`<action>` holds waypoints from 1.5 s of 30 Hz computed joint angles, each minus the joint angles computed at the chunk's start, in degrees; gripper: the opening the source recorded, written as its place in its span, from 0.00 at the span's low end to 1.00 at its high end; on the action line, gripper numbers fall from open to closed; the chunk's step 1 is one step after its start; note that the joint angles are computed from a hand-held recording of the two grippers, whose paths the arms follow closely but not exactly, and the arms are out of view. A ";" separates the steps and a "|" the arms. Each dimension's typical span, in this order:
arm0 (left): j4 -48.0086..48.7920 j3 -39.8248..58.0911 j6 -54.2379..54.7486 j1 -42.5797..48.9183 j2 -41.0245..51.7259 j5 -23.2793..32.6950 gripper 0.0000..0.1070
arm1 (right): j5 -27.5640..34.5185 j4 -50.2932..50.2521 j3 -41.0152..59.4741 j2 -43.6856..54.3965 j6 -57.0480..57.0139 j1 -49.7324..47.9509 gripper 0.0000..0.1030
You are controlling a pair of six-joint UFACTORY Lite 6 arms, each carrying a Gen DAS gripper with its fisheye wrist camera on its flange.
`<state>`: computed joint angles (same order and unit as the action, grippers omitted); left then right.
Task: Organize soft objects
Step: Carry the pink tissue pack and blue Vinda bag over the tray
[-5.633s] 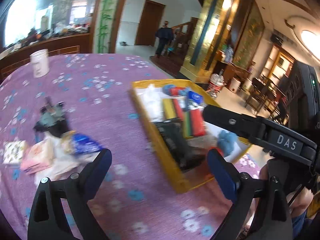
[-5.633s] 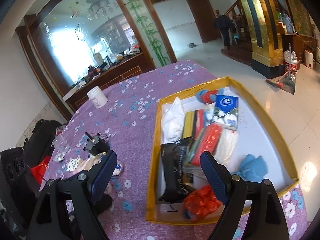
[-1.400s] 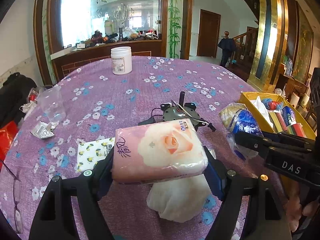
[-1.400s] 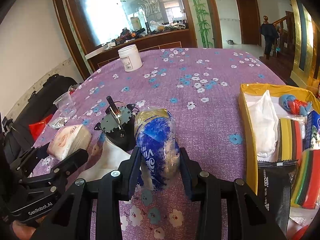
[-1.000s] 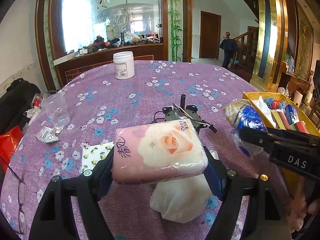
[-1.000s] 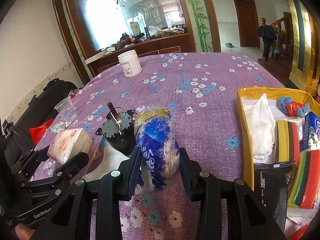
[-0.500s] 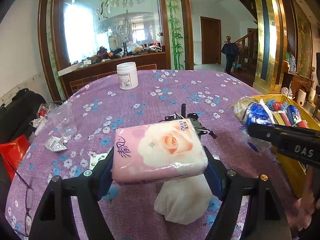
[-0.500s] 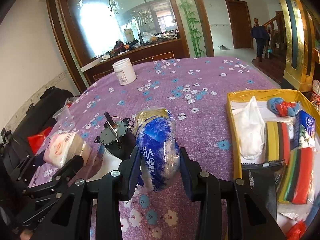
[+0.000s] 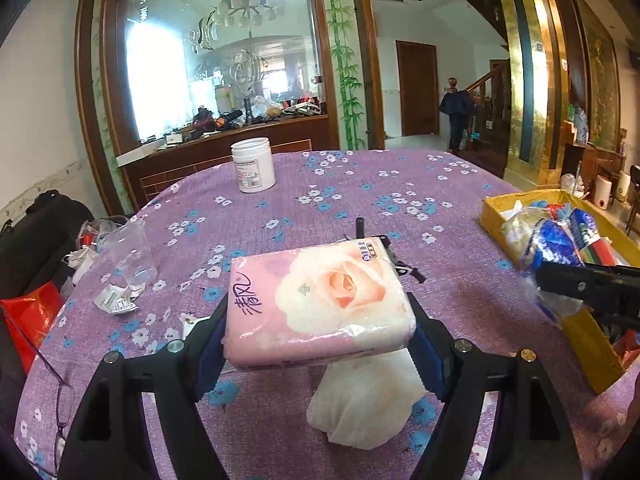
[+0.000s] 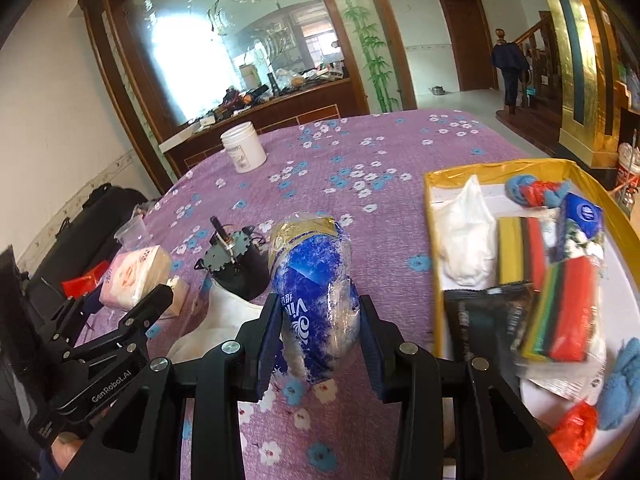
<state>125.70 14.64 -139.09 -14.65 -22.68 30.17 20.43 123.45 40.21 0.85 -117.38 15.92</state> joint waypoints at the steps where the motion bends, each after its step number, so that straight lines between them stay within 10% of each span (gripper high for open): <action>1: 1.01 -0.36 -0.83 0.27 -0.69 -0.42 0.72 | 0.47 -1.19 -1.19 -1.66 1.08 -1.56 0.40; 8: 5.64 -1.41 -4.76 1.55 -3.58 -3.08 0.72 | 5.58 -13.25 -6.51 -8.99 10.23 -13.42 0.40; 19: -17.63 2.57 13.70 -14.62 -5.86 -2.63 0.72 | 18.01 -28.69 -3.82 -5.85 19.43 -38.89 0.40; 36: -20.64 37.21 12.97 -31.27 32.57 -7.95 0.72 | 23.34 -33.84 3.37 4.37 20.76 -51.95 0.40; 45: -45.09 59.30 39.27 -26.82 49.58 -16.57 0.72 | 17.69 -36.66 8.90 6.97 25.84 -47.37 0.40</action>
